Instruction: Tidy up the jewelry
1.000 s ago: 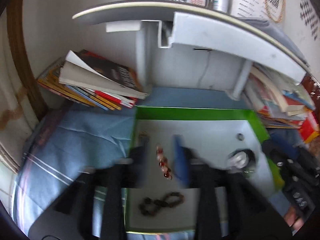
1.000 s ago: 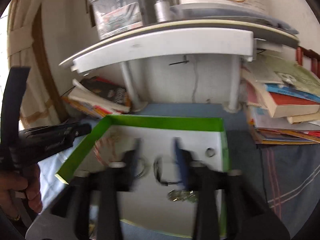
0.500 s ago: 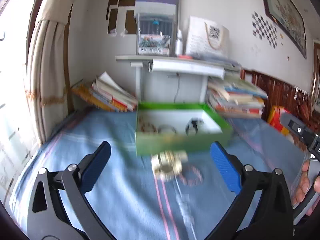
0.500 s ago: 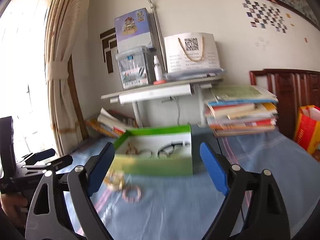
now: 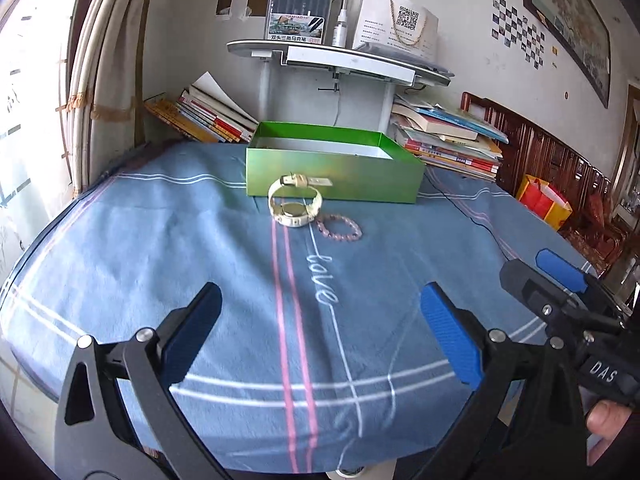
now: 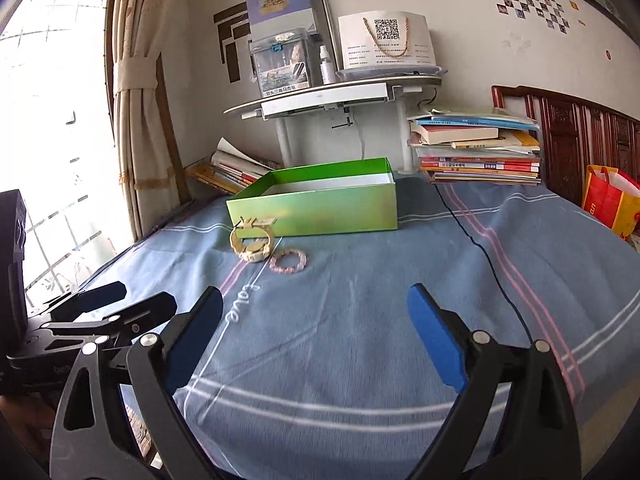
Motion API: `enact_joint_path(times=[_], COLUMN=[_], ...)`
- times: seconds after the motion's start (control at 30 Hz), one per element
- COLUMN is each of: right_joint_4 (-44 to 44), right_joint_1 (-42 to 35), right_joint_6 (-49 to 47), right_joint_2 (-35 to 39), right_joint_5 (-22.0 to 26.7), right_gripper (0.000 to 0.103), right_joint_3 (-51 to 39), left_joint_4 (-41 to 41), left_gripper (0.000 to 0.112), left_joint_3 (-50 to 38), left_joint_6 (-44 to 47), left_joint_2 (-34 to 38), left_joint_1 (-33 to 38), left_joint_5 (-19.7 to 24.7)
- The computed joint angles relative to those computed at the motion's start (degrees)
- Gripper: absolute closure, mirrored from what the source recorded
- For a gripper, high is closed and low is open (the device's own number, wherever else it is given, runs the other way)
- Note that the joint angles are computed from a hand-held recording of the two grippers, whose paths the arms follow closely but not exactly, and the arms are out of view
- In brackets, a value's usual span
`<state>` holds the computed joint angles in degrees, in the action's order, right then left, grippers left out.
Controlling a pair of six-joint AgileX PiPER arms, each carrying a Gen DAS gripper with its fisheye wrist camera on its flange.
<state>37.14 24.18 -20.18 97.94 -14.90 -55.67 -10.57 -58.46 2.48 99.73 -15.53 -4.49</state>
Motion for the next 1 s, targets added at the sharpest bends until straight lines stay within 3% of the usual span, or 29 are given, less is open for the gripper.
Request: enact_joint_path(times=[0.07,0.17,0.33,0.5,0.7,1.0], right_joint_4=[0.64,2.08,3.94,4.35,4.61,3.92], right_joint_1=[0.24,0.36,0.27,0.10,0.03,-0.13], right_joint_6=[-0.42,-1.76,-3.32,-3.39,-3.49,-2.55], right_joint_2=[-1.01,-2.24,-3.27,-2.98,-2.65,-1.87], right_joint_5=[-0.95,-2.15,-2.95,-2.86,-2.74,-2.29], right_gripper=[0.012,0.012,0.012,0.012,0.012,0.012], right_joint_3=[1.43,2.74,3.51,3.33,3.14,2.83], left_joint_4=[-5.19,-2.23,-10.72,-11.91,-7.74,-12.57], left_gripper=[0.014,0.014,0.014,0.014,0.014,0.014], left_joint_3=[1.33,2.15,2.69,2.66,2.32,1.26], left_joint_6=[4.95,1.75,10.64,12.22,8.38,13.59], left_joint_2=[-1.00,-2.17,-3.29,-3.52,-3.19,-2.17], left_joint_1=[-0.70,-1.00,-1.31,-1.19,-0.96,-0.75], left_joint_5=[-0.67,-0.54,-0.61,-0.26,0.44,0.92])
